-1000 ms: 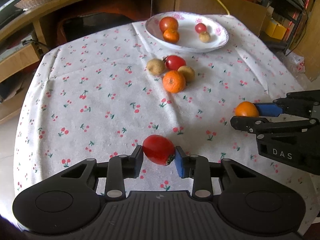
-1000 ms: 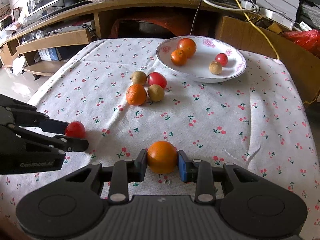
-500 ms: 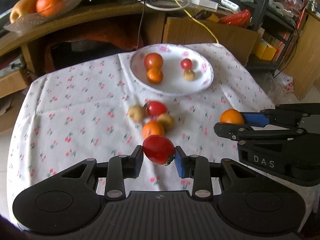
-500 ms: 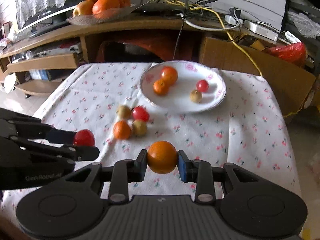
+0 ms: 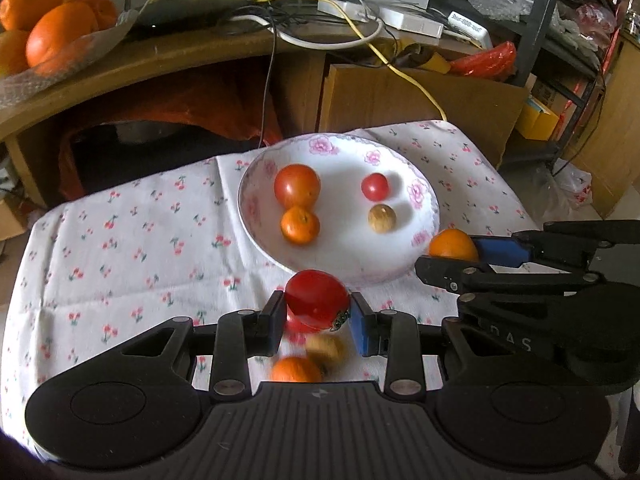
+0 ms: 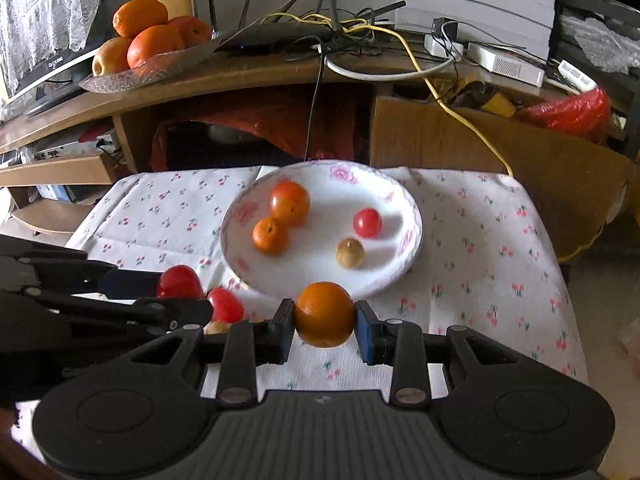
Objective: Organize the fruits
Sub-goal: 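Lower both held fruits into the white bowl and open both grippers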
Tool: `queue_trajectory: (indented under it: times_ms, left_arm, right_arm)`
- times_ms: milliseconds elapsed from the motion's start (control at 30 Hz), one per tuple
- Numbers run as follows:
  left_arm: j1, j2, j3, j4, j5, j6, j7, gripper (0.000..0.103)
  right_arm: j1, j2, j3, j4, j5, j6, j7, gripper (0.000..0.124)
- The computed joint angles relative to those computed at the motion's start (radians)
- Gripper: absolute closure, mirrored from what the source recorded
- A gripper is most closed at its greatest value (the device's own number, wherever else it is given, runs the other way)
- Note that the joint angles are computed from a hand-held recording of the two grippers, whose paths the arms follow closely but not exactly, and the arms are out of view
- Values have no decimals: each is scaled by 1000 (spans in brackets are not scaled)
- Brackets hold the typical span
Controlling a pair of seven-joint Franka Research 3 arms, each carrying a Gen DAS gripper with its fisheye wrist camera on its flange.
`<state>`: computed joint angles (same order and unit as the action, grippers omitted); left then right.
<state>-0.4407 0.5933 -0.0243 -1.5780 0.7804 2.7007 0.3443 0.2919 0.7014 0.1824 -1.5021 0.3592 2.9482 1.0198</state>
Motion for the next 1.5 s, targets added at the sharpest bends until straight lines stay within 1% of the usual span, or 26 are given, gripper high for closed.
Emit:
queue_trajectory:
  times_ms: [267, 367, 433, 533, 667, 867, 933, 1033, 1133, 1367, 1500]
  left_arm:
    - [16, 83, -4, 113, -55, -23, 70, 61]
    - [18, 112, -5, 150, -81, -32, 102, 62]
    - [22, 129, -8, 169, -100, -37, 123, 62]
    - [1, 141, 18, 189, -87, -50, 126, 63]
    - [9, 150, 19, 200, -96, -39, 141, 62]
    - [-7, 173, 38, 237, -77, -68, 157, 63]
    - [-7, 186, 37, 257, -77, -76, 169, 62]
    - [1, 193, 31, 264, -88, -70, 178, 62]
    - [1, 204, 29, 278, -97, -72, 188, 61]
    - [-1, 205, 36, 277, -105, -64, 186, 60]
    - [-5, 199, 42, 269, -101, -60, 175, 56]
  right_arm:
    - [35, 115, -48, 180, -47, -73, 36, 75]
    - [33, 148, -45, 234, -55, -95, 40, 75]
    - [41, 167, -57, 262, -65, -106, 52, 75]
    - [44, 193, -63, 298, -74, -128, 64, 75]
    - [45, 224, -64, 349, -80, -144, 77, 75]
    - [49, 271, -67, 425, -90, -183, 91, 75]
    - [49, 290, -68, 456, -93, -202, 95, 75]
    - [52, 305, -74, 478, -97, -202, 103, 75]
    - [54, 320, -81, 506, -103, -225, 121, 74]
    - [50, 328, -76, 516, -103, -223, 124, 74]
    - [51, 324, -78, 505, -103, -206, 129, 74]
